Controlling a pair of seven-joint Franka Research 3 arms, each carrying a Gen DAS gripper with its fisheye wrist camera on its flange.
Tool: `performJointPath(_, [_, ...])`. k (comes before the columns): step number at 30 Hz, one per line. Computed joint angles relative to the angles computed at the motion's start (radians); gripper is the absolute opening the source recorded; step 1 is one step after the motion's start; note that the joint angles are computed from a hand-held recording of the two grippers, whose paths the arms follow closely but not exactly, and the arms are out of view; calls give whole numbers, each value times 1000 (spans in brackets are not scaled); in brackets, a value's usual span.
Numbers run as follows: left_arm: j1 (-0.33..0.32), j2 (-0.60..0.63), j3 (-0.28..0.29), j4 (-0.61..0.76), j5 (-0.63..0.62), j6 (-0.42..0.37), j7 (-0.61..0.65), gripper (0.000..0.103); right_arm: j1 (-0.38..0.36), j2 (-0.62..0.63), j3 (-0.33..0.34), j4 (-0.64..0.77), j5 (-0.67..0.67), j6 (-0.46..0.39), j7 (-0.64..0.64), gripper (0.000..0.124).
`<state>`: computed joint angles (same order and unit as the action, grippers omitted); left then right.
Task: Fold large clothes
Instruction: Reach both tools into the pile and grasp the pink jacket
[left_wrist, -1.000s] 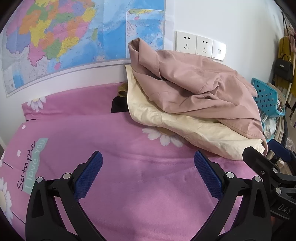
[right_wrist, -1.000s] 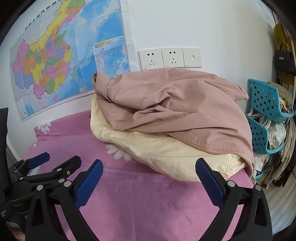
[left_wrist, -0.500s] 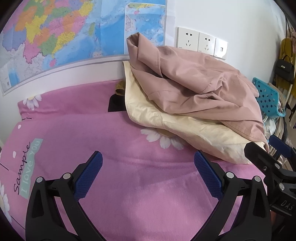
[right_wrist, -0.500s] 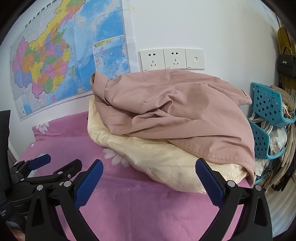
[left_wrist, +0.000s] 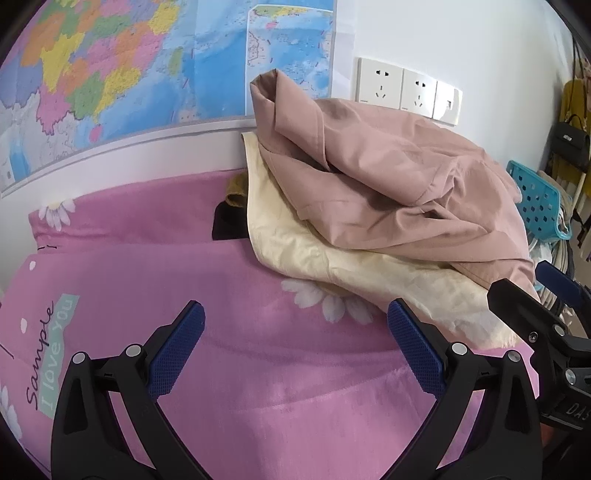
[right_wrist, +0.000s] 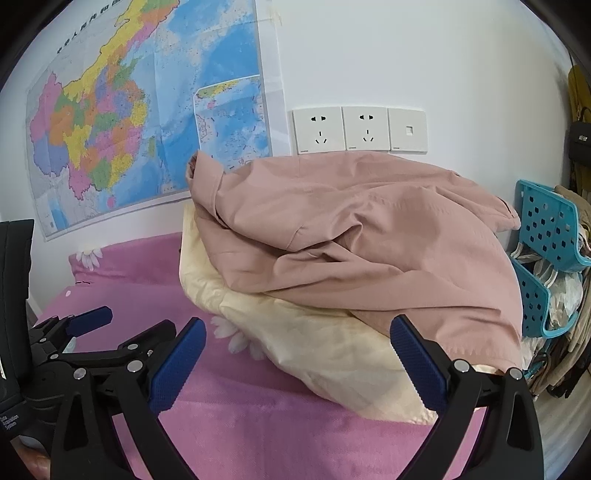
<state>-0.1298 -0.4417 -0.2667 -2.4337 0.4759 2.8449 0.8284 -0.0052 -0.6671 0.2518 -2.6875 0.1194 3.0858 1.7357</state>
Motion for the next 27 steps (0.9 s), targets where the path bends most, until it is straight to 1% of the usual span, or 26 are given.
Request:
performJointPath(3, [11,14,-6,13,11,-5,-9,98,-18,13,9,13,-9,4,-1,97])
performJointPath(5, [16,25,-5,20,15,-5,-14,98,-5,29,-9,25,-8,9,-11,97])
performJointPath(8, [25,41,-6,34,28,-7,-22,98,-14,58,-9,51,-18,16,-28,97])
performJointPath(11, [43,56,-15,53,52,-30,-44,98,-30,99,2,86,-34,25,-45,97])
performJointPath(12, [49,61,-17,58,62,-34,-55,98,-49,117,19,104,-45,22,-46,97])
performJointPath(14, [45,78,2,67,56,-29,-50,98,-79,162,46,147,-76,24,-56,97])
performJointPath(16, [57,90,1,79,74,-30,-61,98,-154,207,113,195,-127,36,-42,97])
performJointPath(17, [58,98,5,85,78,-31,-58,98,-168,226,126,214,-144,35,-41,97])
performJointPath(20, [63,131,13,110,91,-23,-55,98,-281,304,228,298,-247,39,-6,97])
performJointPath(21, [63,137,15,115,95,-23,-56,98,-333,321,275,322,-280,41,12,97])
performJointPath(23, [44,173,35,144,65,-39,-16,98,-507,371,433,404,-423,16,99,96])
performJointPath(24, [40,181,41,148,57,-34,-8,98,-587,393,501,442,-522,5,171,94])
performJointPath(25, [36,197,47,160,47,-41,5,98,-632,440,548,493,-579,-18,194,89])
performJointPath(26, [36,206,49,169,44,-48,8,98,-643,471,566,519,-566,-32,170,87])
performJointPath(27, [27,218,63,173,19,-34,32,98,-618,521,554,557,-552,-61,134,80])
